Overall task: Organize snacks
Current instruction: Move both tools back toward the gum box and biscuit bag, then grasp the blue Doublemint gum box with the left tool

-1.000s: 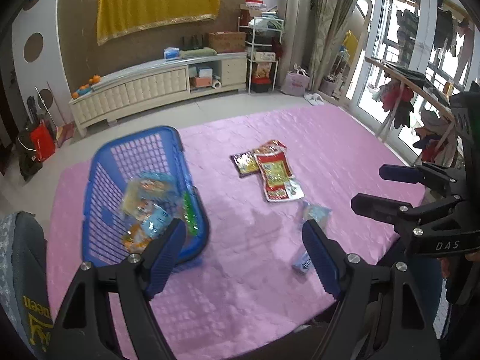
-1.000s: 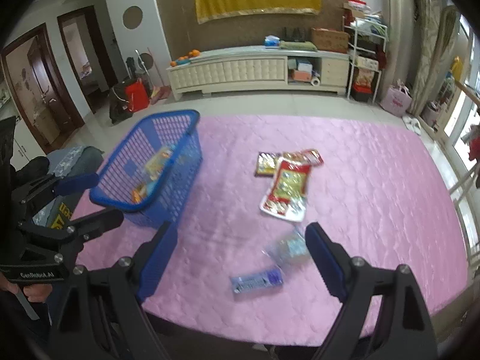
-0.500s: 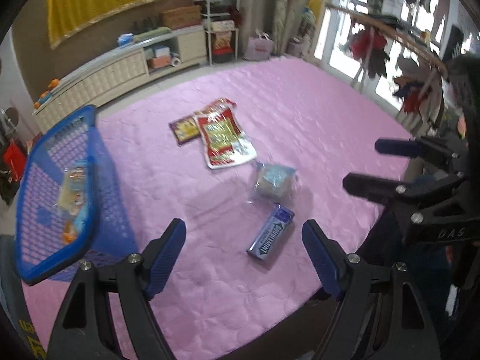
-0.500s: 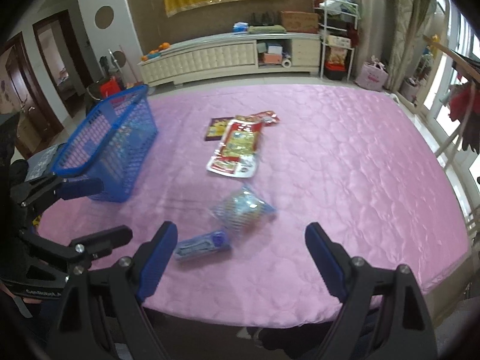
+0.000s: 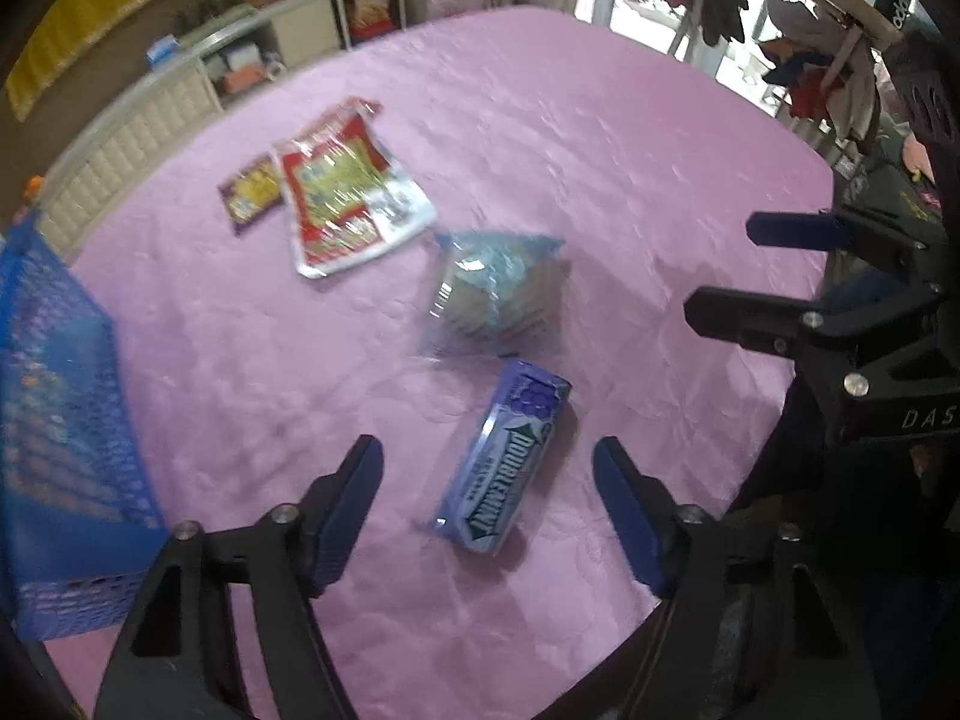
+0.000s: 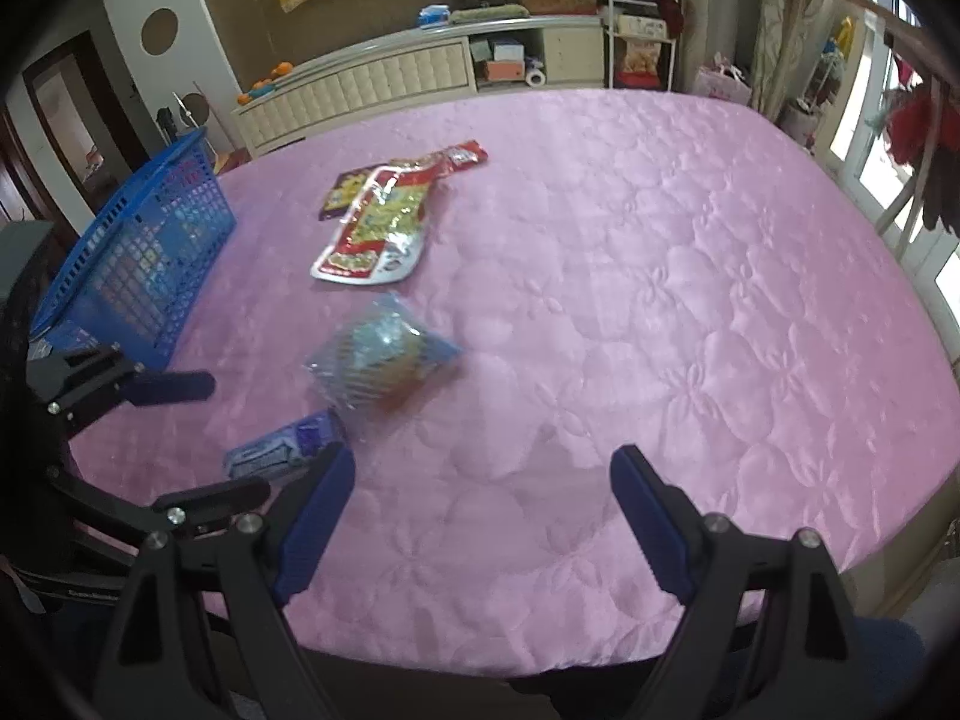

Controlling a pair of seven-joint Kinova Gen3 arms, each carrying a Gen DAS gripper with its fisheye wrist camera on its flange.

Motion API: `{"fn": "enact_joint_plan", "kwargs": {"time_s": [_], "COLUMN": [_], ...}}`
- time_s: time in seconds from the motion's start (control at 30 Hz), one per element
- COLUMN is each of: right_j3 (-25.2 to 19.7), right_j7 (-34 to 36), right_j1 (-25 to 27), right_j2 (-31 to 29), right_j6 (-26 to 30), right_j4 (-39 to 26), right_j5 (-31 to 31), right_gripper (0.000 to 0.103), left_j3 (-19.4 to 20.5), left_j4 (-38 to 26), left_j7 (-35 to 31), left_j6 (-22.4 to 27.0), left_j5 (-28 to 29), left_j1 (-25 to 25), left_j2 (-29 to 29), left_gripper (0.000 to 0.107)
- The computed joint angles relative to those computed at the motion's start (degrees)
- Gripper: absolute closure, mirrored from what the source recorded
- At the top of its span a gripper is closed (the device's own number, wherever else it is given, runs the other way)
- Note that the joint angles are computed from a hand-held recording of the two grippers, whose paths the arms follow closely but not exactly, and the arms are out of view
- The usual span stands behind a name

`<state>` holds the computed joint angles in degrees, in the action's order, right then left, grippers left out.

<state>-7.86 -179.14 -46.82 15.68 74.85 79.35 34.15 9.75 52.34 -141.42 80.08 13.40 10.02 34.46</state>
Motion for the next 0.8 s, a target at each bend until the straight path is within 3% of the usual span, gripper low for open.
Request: {"fn": "enact_joint_plan", "kwargs": {"time_s": [0.1, 0.33, 0.57, 0.8], "right_j3": [0.11, -0.17, -0.19, 0.28], "right_j7": [-0.84, -1.41, -0.50, 2.09], "right_j1": [0.85, 2.26, 2.40, 1.82], "right_j2": [-0.68, -1.18, -0.51, 0.96], "right_j6": [-1.63, -3.98, -2.89, -0.31], "right_j4": [1.59, 3.37, 2.15, -0.90], "right_j5": [-0.58, -1.98, -2.68, -2.70], "right_gripper": [0.013, 0.013, 0.013, 0.013], "left_j3": [-0.45, -0.49, -0.59, 0.00], "left_j4": [-2.53, -4.98, -3.17, -1.55], "left_j7": [1.05, 2.10, 3.65, 5.21], "left_j6": [2.29, 4.77, 2.99, 1.59], "left_j5": [-1.42, -2.68, -2.43, 0.31], "left_j1": [1.39, 2.98, 3.50, 0.76], "left_j2": [2.27, 4.66, 3.67, 2.60], "left_gripper": [0.056, 0.068, 0.076, 0.078]}}
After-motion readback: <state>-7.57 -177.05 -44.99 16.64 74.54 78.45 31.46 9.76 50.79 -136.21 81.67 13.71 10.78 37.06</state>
